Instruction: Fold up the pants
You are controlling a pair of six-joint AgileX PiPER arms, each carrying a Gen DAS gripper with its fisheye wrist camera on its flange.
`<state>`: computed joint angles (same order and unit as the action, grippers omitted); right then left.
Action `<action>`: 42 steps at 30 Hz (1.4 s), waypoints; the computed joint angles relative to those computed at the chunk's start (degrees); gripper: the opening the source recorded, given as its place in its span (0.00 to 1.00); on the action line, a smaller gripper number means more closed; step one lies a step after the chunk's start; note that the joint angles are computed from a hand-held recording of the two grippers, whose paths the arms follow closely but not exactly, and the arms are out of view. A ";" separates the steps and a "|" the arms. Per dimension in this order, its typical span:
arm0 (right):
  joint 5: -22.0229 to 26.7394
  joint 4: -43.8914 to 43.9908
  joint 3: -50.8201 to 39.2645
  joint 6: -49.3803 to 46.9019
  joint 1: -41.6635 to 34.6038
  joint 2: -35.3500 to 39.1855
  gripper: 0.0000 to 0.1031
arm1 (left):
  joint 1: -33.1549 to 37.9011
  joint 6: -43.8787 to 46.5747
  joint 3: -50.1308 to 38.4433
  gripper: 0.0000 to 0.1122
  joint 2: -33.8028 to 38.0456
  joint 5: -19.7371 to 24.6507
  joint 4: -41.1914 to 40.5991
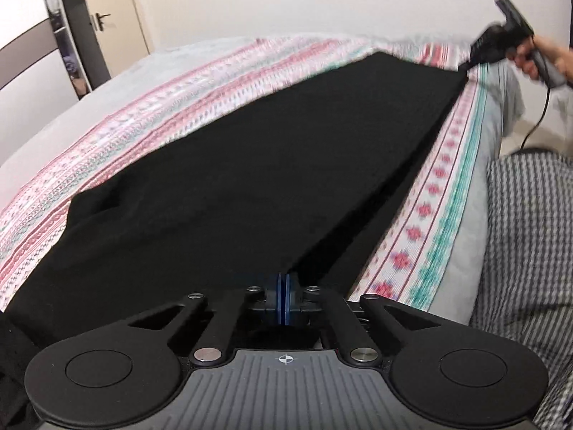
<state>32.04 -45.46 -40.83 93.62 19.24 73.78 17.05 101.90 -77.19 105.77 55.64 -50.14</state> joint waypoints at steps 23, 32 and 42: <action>6.71 -0.03 -14.28 -4.80 9.64 6.36 0.58 | 7.21 -16.22 -1.29 0.61 -4.29 -0.35 -2.01; 1.93 12.96 -39.95 -25.71 14.60 26.96 0.63 | 5.40 -44.35 -15.58 0.66 2.30 -15.31 13.62; 7.55 31.60 -69.32 -47.48 16.75 48.33 0.64 | -3.14 -82.25 -41.92 0.64 18.95 -16.60 45.13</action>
